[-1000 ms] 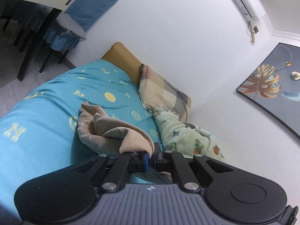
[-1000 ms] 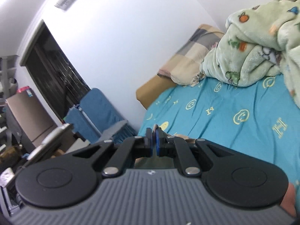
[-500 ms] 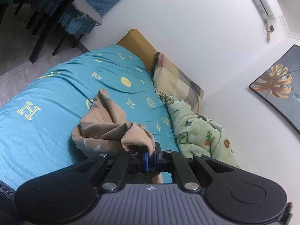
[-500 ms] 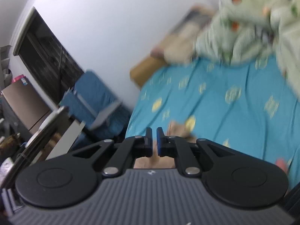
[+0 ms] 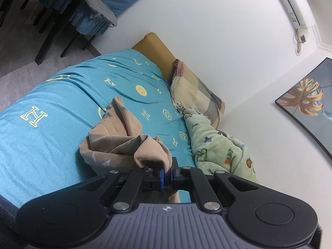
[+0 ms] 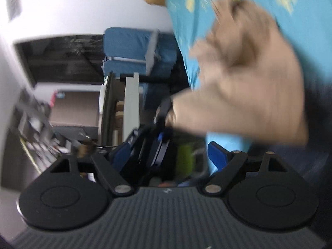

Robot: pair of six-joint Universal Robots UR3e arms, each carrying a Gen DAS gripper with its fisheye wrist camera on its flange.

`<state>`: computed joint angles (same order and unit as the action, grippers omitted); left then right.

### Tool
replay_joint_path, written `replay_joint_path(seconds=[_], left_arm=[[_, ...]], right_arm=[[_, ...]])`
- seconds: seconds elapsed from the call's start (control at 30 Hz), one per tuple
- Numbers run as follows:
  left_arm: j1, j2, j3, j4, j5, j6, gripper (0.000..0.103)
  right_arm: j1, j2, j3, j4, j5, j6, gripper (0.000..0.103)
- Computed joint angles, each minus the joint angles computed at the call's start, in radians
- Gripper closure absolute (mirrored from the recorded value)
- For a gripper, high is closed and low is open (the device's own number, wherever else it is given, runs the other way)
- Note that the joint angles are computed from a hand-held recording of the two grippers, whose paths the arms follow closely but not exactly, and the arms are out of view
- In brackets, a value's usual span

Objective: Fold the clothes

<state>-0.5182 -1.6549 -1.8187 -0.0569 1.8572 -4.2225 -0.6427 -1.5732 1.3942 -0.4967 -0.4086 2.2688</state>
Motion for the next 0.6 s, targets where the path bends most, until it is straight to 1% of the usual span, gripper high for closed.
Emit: replay_joint_path(seconds=[0.03,0.07,0.13,0.17,0.2,0.27,0.3,0.33,0.37,0.43,0.47,0.53,0.6], left_arm=[[-0.007,-0.002,-0.005,0.014,0.016,-0.01,0.097],[-0.017,-0.007,-0.014,0.043,0.043,-0.026,0.097],[-0.03,-0.014,-0.034,0.102,0.082,-0.048,0.097],[-0.032,-0.014,-0.038,0.107,0.092,-0.055,0.097],[-0.036,-0.013,-0.039,0.104,0.102,-0.063,0.097],[-0.038,-0.011,-0.047,0.113,0.108,-0.077,0.097],[-0.039,-0.011,-0.05,0.118,0.11,-0.08,0.097],[-0.044,-0.013,-0.045,0.118,0.117,-0.075,0.097],[-0.047,-0.015,-0.041,0.119,0.119,-0.07,0.097],[-0.059,-0.018,-0.031,0.13,0.122,-0.059,0.097],[-0.077,-0.02,-0.02,0.135,0.141,-0.053,0.098],[-0.116,-0.035,0.01,0.159,0.187,-0.028,0.098],[-0.144,-0.049,0.052,0.164,0.217,0.01,0.098]], right_arm=[[0.014,-0.02,0.046,-0.078,-0.006,0.072,0.02],[0.032,-0.048,0.1,-0.189,-0.014,0.169,0.02],[0.045,-0.125,0.236,-0.493,-0.06,0.456,0.02],[0.04,-0.159,0.294,-0.609,-0.075,0.568,0.021],[0.025,-0.199,0.352,-0.719,-0.082,0.664,0.025],[-0.016,-0.284,0.457,-0.907,-0.08,0.794,0.029],[-0.036,-0.319,0.492,-0.977,-0.079,0.837,0.044],[-0.055,-0.351,0.523,-1.042,-0.078,0.875,0.081],[-0.063,-0.363,0.533,-1.089,-0.081,0.891,0.096],[-0.087,-0.385,0.549,-1.145,-0.06,0.897,0.095],[-0.106,-0.406,0.55,-1.148,-0.042,0.871,0.095],[-0.15,-0.446,0.544,-1.134,-0.001,0.803,0.095],[-0.192,-0.464,0.512,-1.075,0.034,0.692,0.095]])
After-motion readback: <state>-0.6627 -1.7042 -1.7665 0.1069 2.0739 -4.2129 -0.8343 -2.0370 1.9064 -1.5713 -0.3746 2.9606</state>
